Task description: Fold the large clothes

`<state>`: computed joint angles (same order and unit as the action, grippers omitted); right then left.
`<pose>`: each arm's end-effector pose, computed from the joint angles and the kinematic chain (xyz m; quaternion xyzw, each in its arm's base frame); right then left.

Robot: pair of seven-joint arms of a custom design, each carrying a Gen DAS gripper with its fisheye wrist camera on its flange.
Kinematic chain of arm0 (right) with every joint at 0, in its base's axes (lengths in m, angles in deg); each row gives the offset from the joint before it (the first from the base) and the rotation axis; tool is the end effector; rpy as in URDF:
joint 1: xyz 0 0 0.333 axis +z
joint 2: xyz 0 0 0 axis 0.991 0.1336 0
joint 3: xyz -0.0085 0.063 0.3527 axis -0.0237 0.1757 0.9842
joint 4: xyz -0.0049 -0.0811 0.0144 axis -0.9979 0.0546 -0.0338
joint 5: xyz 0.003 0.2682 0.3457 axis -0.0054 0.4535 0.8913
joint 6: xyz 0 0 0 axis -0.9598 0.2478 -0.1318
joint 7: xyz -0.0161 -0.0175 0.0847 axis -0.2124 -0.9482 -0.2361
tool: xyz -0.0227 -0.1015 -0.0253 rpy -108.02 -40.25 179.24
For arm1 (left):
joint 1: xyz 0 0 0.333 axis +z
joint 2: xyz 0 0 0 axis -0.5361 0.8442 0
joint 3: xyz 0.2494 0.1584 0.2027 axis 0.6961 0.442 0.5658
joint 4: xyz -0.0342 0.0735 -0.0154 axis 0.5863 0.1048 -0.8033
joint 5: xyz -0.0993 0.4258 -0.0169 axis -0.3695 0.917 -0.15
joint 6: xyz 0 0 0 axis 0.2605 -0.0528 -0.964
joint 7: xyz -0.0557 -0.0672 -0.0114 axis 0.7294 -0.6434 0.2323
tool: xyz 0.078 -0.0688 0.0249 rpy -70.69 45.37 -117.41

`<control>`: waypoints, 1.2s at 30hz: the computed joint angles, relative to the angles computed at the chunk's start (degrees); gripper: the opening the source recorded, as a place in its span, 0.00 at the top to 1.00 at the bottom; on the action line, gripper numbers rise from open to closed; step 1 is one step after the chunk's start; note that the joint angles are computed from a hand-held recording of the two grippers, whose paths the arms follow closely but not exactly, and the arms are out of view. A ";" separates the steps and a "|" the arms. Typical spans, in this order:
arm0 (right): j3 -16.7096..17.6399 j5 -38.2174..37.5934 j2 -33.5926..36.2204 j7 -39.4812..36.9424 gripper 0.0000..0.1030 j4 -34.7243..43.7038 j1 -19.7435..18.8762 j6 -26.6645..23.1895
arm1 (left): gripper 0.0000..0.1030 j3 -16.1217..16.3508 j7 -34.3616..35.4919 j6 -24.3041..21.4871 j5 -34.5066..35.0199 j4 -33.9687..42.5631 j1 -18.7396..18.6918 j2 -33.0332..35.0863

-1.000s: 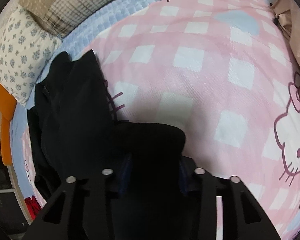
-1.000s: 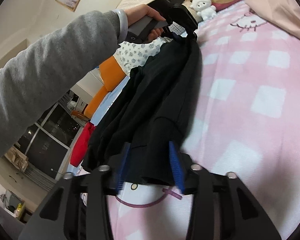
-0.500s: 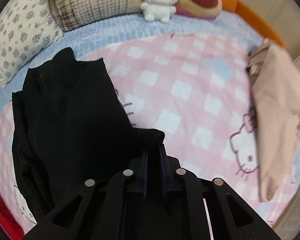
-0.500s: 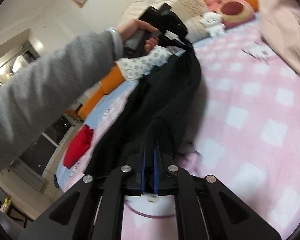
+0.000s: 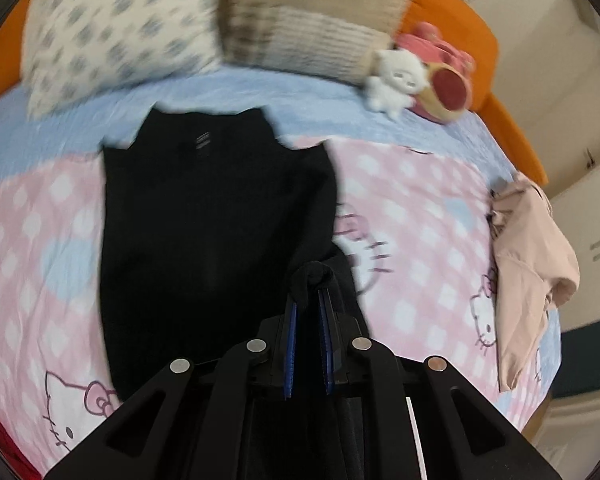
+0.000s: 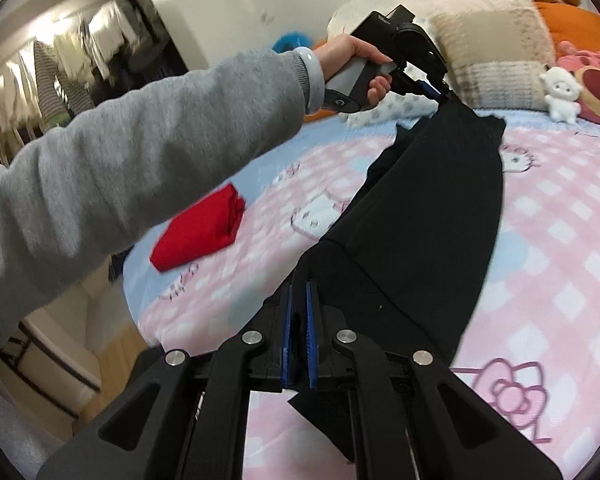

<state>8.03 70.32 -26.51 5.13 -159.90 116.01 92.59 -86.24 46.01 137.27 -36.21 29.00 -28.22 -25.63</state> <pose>0.3663 0.2083 0.5916 -0.7845 0.3790 0.0437 0.4890 0.7958 -0.0444 0.6487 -0.7060 0.6606 -0.2547 0.0161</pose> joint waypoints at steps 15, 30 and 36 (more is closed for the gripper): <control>5.43 -18.44 6.25 11.91 0.89 -1.26 0.09 0.23 | 0.78 -1.52 7.56 13.78 -11.33 -17.68 4.13 -2.45; -0.50 -4.99 7.44 3.19 0.16 9.23 -7.73 -2.35 | 0.10 8.32 38.77 15.76 -40.24 -59.56 -2.66 -43.20; 1.61 -7.35 25.21 3.07 0.49 22.47 -9.06 2.57 | 0.31 9.34 37.97 9.81 -44.87 -69.81 -5.77 -46.06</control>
